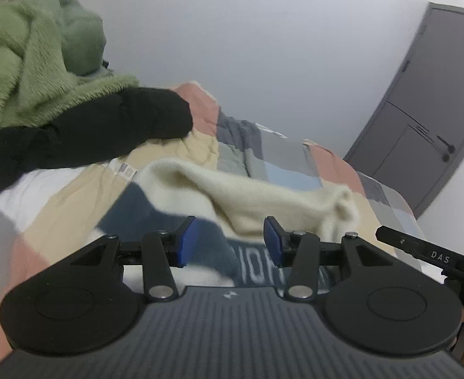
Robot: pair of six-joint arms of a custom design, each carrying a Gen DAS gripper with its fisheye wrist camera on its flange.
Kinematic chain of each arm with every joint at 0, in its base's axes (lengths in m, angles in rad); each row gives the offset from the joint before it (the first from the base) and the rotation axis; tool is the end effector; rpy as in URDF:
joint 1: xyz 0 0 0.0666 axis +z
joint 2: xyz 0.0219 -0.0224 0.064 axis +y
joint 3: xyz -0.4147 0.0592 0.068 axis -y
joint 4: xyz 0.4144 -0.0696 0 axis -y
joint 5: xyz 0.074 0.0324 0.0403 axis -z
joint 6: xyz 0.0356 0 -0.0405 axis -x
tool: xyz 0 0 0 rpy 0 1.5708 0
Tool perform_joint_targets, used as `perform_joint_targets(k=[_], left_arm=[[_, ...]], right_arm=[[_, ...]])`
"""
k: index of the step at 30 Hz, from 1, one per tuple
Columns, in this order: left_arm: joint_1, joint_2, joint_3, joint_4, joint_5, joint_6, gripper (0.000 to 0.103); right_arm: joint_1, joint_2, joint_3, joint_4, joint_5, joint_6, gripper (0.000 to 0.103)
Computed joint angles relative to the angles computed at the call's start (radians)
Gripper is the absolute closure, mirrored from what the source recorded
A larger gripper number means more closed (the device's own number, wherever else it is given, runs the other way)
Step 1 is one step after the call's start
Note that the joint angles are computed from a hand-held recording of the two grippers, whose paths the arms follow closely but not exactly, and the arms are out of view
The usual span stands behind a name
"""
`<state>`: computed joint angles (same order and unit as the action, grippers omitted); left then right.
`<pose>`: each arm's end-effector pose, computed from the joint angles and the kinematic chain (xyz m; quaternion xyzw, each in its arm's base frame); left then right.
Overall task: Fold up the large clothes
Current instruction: 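Lower the sweater onto the bed and open both tools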
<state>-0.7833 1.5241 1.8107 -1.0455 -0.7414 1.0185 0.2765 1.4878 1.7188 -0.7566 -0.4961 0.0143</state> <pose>0.3997 -0.3647 0.5960 -0.2425 0.8336 -0.0819 0.4894 0.5243 0.1660 0.5914 -0.2430 0.8134 0.2742 0.4519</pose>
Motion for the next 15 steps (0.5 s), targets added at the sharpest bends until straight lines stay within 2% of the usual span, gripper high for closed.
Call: perform_joint_targets(k=[8, 12, 15], left_arm=[[-0.227, -0.004, 0.013, -0.144, -0.166, 0.197, 0.051], [-0.304, 0.010, -0.002, -0.178, -0.203, 0.287, 0.051], [-0.346, 0.023, -0.025, -0.202, -0.227, 0.330, 0.051]], right_arm=[[-0.057, -0.252, -0.234, -0.022, -0.019, 0.024, 0.055], [-0.097, -0.358, -0.346, -0.038, -0.032, 0.061, 0.054], [-0.122, -0.412, -0.406, -0.070, -0.030, 0.050, 0.053]])
